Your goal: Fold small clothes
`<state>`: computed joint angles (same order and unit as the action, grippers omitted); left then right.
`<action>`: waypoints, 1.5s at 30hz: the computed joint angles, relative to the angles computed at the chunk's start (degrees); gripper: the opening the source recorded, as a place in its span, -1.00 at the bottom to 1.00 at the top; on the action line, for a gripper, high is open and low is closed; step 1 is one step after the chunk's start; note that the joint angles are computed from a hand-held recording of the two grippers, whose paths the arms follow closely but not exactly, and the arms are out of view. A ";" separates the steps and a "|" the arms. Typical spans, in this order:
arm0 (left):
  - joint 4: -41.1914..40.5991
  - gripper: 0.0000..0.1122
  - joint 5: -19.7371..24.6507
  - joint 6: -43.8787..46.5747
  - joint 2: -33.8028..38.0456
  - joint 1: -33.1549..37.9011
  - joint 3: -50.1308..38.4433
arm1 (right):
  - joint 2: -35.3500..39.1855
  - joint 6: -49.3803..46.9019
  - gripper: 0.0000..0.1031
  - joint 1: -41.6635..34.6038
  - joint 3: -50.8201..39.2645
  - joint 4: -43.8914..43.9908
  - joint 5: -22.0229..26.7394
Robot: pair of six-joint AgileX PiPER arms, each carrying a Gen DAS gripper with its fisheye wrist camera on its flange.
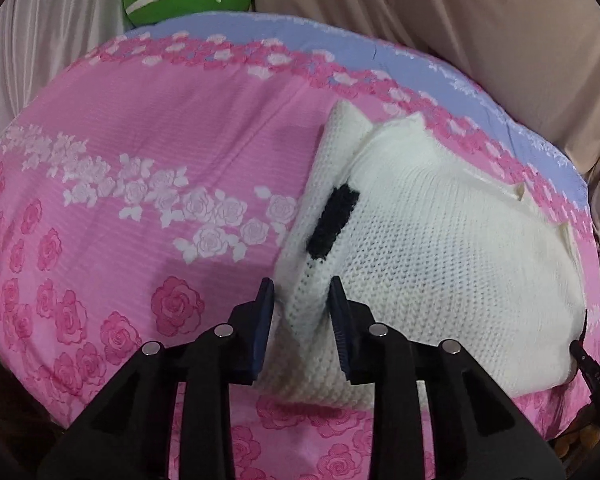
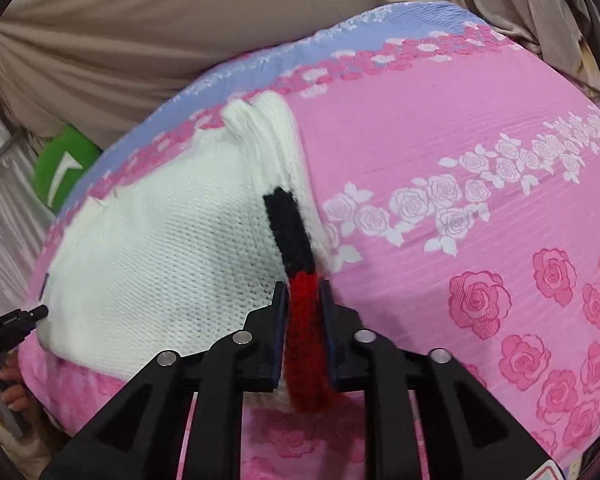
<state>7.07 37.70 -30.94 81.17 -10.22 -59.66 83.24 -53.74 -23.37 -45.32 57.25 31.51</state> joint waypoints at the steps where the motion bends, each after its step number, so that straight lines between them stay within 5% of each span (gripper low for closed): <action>1: 2.42 -0.26 0.58 -1.72 -1.10 -0.91 -1.19 | -2.30 -0.64 -0.61 0.42 0.22 0.91 -1.09; 4: 9.03 0.45 -0.56 -5.91 -1.01 -3.10 -6.87 | -4.33 -1.75 -0.21 1.81 -3.70 3.28 -1.88; 7: 16.31 0.48 0.70 -9.57 8.05 -4.88 -16.82 | 0.03 -0.22 0.00 5.69 -11.30 2.82 -3.81; 12: 8.58 0.47 5.79 -1.00 27.39 -3.45 -35.23 | 13.22 16.47 0.00 12.61 -26.04 -13.66 -5.54; 14: 5.82 0.37 7.16 0.82 31.73 -2.67 -38.87 | 18.54 23.80 0.00 14.47 -31.15 -20.91 -4.81; 16: 1.52 -0.05 8.03 3.67 33.99 -1.49 -40.69 | 22.19 29.88 -0.10 15.66 -34.40 -27.17 -4.24; 18: 0.02 -0.44 7.47 5.24 33.98 -0.97 -40.01 | 22.79 27.87 -0.83 15.84 -33.91 -25.71 -5.43; 23: -5.38 -0.77 2.68 7.60 27.76 1.11 -36.67 | 12.95 7.54 -0.85 14.33 -28.37 -2.84 -8.69; 27: 6.17 -1.00 6.14 -2.53 31.71 -0.65 -42.46 | 17.41 18.40 -0.85 14.89 -34.62 -13.75 -9.53; 30: 10.18 -1.00 9.51 -4.56 38.44 -0.76 -45.86 | 30.93 32.89 -0.85 14.32 -46.79 -28.63 1.61; 33: 16.05 -1.00 8.18 -7.71 36.22 -2.61 -42.54 | 27.63 34.42 -0.77 14.59 -44.91 -29.13 -0.37; 36: 13.49 -0.97 4.85 -5.85 28.66 -3.51 -36.07 | 17.50 24.32 -0.69 14.70 -33.68 -19.06 -7.71; 39: 13.17 -0.94 1.82 -3.90 19.52 -7.59 -28.19 | 9.48 9.26 -0.69 16.52 -25.51 -6.62 -4.74; 45: 3.52 -0.85 2.40 4.41 17.91 -16.90 -21.64 | 7.09 -1.52 -0.70 30.60 -13.84 0.68 -0.71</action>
<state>10.60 40.10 -26.53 99.08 -27.11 -81.31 90.32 -55.25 7.23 -59.16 57.93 30.80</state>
